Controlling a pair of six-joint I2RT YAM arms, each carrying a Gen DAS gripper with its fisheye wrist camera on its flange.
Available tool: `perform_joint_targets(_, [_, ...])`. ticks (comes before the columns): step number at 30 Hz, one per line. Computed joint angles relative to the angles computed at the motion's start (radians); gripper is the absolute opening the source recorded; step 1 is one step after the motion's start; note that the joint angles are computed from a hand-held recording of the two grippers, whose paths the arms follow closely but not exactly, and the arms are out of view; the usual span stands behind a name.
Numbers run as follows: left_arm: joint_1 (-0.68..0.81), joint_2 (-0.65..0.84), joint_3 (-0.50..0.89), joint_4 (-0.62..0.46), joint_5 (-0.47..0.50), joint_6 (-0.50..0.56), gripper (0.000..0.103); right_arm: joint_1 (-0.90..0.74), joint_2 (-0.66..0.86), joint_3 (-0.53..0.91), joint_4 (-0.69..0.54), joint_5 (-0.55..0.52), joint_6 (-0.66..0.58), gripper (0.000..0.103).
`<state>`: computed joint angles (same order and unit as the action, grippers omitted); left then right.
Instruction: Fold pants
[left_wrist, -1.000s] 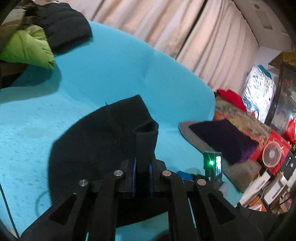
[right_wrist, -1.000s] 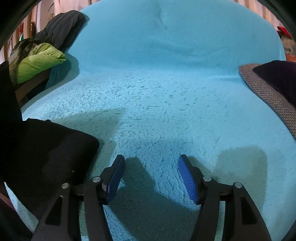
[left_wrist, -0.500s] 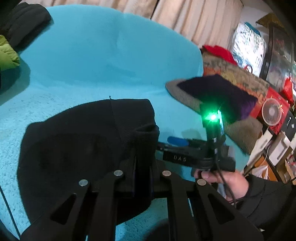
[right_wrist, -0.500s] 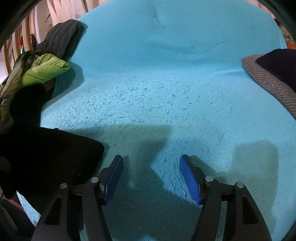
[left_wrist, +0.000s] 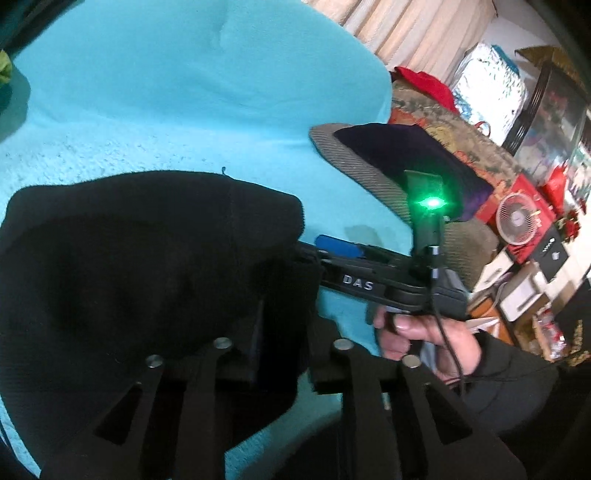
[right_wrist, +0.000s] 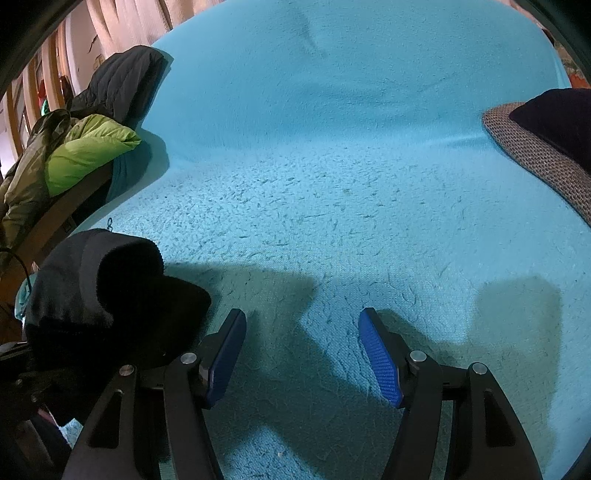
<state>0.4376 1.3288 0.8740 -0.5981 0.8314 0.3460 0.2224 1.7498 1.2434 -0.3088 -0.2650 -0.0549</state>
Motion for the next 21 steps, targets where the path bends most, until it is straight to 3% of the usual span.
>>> perform_joint_targets(2, [0.037, 0.001, 0.016, -0.063, 0.070, 0.044, 0.029, -0.004, -0.002, -0.003, 0.001, -0.004, -0.001, 0.065])
perform_joint_targets(5, [0.151, -0.015, 0.045, -0.204, 0.182, 0.174, 0.029, -0.007, -0.002, -0.005, 0.003, -0.013, 0.003, 0.065])
perform_joint_targets(9, [0.352, -0.031, 0.085, -0.299, 0.259, 0.250, 0.029, -0.023, -0.020, -0.006, 0.002, -0.016, 0.042, 0.065])
perform_joint_targets(11, [0.403, -0.040, 0.083, -0.255, 0.252, 0.200, 0.029, -0.025, -0.087, -0.035, 0.020, 0.010, 0.078, 0.066])
perform_joint_targets(13, [0.439, -0.019, 0.088, -0.250, 0.229, 0.191, 0.028, -0.026, -0.187, -0.092, 0.067, -0.048, 0.073, 0.066])
perform_joint_targets(17, [0.401, -0.017, 0.062, -0.223, 0.132, 0.173, 0.012, 0.051, -0.355, -0.148, 0.022, -0.215, -0.124, 0.063])
perform_joint_targets(19, [0.370, -0.025, 0.045, -0.199, 0.088, 0.153, 0.007, 0.122, -0.373, -0.133, -0.065, -0.234, -0.252, 0.042])
perform_joint_targets(20, [0.357, -0.024, 0.042, -0.192, 0.076, 0.142, 0.007, 0.147, -0.352, -0.104, -0.114, -0.222, -0.284, 0.016])
perform_joint_targets(21, [0.344, -0.026, 0.039, -0.180, 0.068, 0.126, 0.007, 0.163, -0.317, -0.067, -0.168, -0.216, -0.307, 0.002])
